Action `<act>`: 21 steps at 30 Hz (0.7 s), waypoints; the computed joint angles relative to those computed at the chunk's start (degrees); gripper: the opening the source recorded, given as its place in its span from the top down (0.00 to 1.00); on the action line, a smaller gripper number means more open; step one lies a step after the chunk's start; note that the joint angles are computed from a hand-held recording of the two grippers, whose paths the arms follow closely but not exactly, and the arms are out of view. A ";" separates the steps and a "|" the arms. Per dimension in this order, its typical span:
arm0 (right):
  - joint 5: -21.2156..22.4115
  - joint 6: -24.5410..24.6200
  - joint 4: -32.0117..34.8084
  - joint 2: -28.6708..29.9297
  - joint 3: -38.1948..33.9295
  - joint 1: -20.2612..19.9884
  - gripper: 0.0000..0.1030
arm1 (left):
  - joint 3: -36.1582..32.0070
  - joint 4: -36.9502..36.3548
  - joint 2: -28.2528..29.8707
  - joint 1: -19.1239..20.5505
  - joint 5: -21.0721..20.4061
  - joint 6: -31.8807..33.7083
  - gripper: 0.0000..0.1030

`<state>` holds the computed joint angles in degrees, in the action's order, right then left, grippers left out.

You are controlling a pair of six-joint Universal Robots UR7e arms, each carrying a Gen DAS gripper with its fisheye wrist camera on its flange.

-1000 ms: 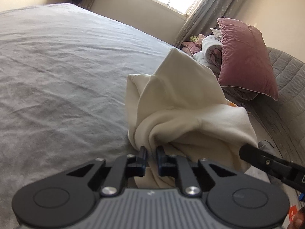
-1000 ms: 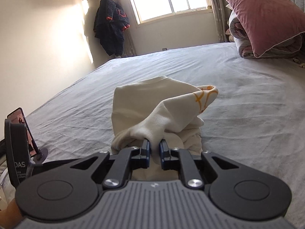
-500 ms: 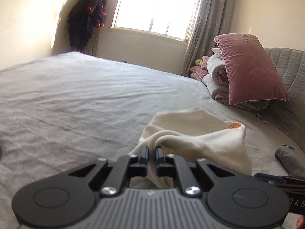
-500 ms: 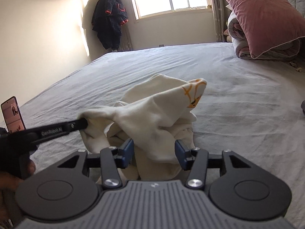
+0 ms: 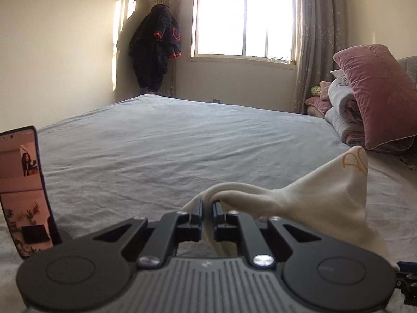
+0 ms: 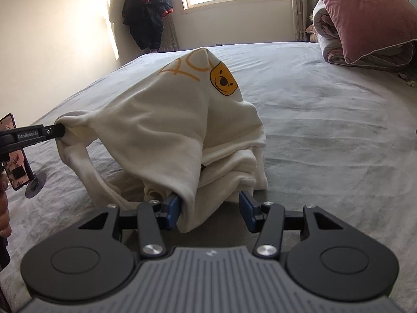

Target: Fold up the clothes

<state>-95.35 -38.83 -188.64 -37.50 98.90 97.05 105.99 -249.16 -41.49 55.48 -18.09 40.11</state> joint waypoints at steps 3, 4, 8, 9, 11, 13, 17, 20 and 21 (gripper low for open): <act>1.88 0.81 2.41 -0.92 0.21 -0.37 0.49 | 0.17 1.06 -0.85 0.50 1.57 -0.92 0.93; 2.61 1.17 3.37 -1.17 0.09 -0.52 0.49 | -0.20 0.70 -0.88 0.66 2.13 -0.36 0.93; 5.30 2.75 7.61 -2.21 -0.28 -1.00 0.45 | -3.82 -7.77 0.07 1.06 4.58 9.82 0.93; 5.90 2.98 8.77 -2.46 -0.40 -1.10 0.45 | -4.87 -10.19 0.28 1.22 5.04 12.86 0.93; 6.13 2.81 9.66 -2.67 -0.38 -1.06 0.45 | -6.08 -12.84 0.16 1.57 5.72 16.12 0.93; 6.27 2.57 9.75 -2.76 -0.29 -1.04 0.45 | -6.33 -13.33 -0.19 1.91 6.48 16.38 0.93; 5.70 4.13 9.32 -2.44 -0.95 -1.14 0.45 | -3.95 -8.89 -1.35 2.32 7.70 9.78 0.93; 6.06 5.99 9.65 -2.65 -1.31 -1.45 0.45 | -2.82 -7.83 -1.80 2.27 8.37 8.08 0.93; 5.99 6.58 9.60 -2.69 -1.43 -1.52 0.45 | -2.30 -6.83 -2.05 2.29 8.65 6.54 0.93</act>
